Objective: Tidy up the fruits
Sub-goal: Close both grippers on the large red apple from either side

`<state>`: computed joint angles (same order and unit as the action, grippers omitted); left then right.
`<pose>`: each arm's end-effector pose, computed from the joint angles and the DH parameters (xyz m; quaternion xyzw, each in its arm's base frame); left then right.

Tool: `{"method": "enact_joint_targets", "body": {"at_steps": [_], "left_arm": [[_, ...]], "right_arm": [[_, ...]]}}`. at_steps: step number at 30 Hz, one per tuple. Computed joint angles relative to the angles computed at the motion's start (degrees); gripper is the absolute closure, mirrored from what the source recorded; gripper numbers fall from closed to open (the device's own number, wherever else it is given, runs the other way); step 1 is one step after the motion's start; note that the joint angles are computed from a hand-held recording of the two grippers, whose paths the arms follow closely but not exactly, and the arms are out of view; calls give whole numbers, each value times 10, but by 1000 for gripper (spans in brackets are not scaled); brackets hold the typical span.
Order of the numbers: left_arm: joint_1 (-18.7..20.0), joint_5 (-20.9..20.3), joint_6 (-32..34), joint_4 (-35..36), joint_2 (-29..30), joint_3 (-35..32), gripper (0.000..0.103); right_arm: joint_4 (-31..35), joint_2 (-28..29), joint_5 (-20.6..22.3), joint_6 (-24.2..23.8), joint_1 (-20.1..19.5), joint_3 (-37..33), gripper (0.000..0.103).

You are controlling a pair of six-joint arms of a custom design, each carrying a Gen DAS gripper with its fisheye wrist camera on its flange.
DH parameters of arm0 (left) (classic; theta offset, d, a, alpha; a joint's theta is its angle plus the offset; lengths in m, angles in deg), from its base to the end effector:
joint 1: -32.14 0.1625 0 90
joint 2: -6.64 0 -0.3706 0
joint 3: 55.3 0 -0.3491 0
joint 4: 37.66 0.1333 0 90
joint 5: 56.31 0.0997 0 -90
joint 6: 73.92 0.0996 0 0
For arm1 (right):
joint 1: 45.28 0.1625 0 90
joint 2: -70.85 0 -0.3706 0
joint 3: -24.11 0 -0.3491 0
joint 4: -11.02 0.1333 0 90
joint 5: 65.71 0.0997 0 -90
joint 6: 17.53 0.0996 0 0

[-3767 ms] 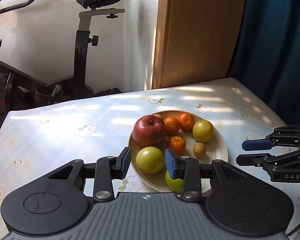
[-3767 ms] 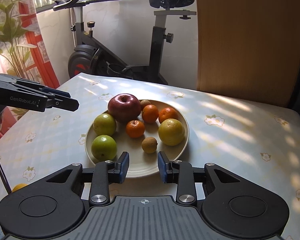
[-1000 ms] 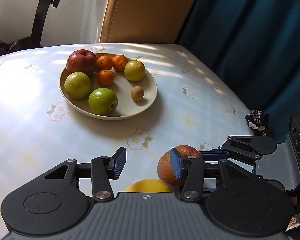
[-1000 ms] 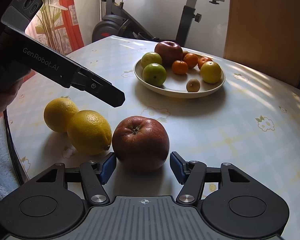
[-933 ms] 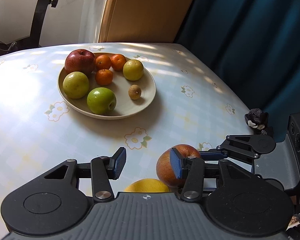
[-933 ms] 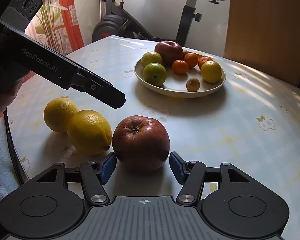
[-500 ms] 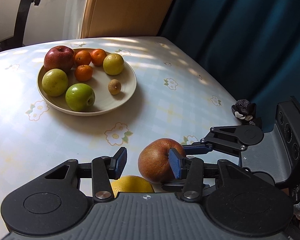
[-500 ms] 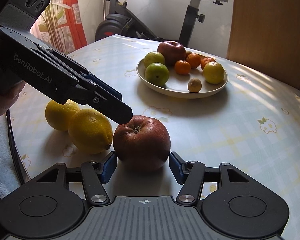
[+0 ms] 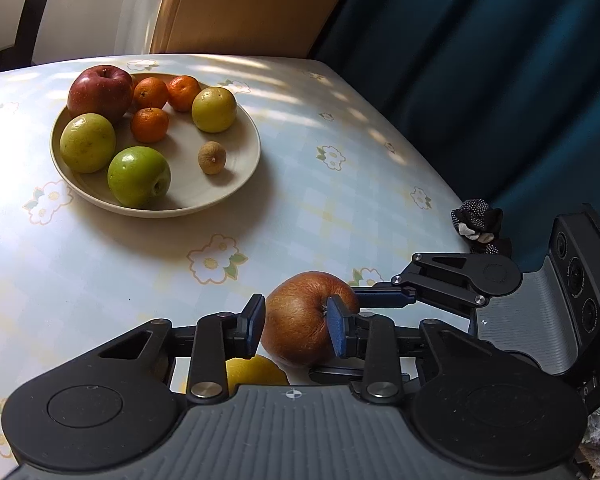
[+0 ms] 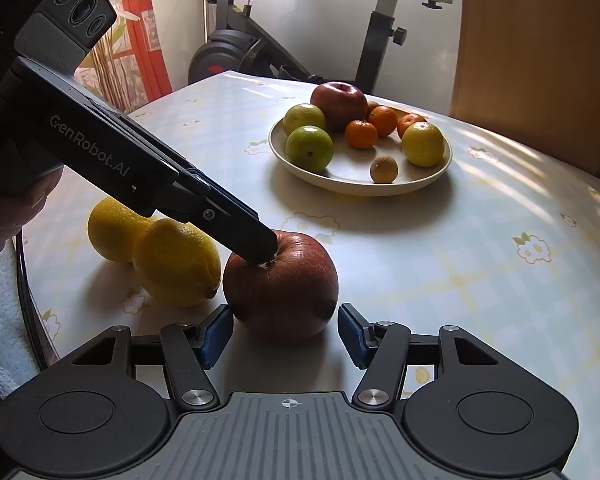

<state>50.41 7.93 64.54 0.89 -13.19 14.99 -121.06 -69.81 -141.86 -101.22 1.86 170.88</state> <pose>-0.3935 -0.3159 -0.0724 0.2520 0.9417 -0.1908 0.1156 -0.0195 -0.2520 0.3406 0.3642 -0.8719 0.2403 0.2222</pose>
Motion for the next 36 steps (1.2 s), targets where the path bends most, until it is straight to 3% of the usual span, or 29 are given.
{"method": "enact_joint_targets", "body": {"at_steps": [15, 36], "left_arm": [[9, 9, -1, -9, -4, 3, 70], [5, 4, -3, -8, -3, 3, 70]], "right_arm": [[-22, 21, -14, 10, 23, 0, 48], [-12, 29, -12, 33, 18, -5, 47]]}}
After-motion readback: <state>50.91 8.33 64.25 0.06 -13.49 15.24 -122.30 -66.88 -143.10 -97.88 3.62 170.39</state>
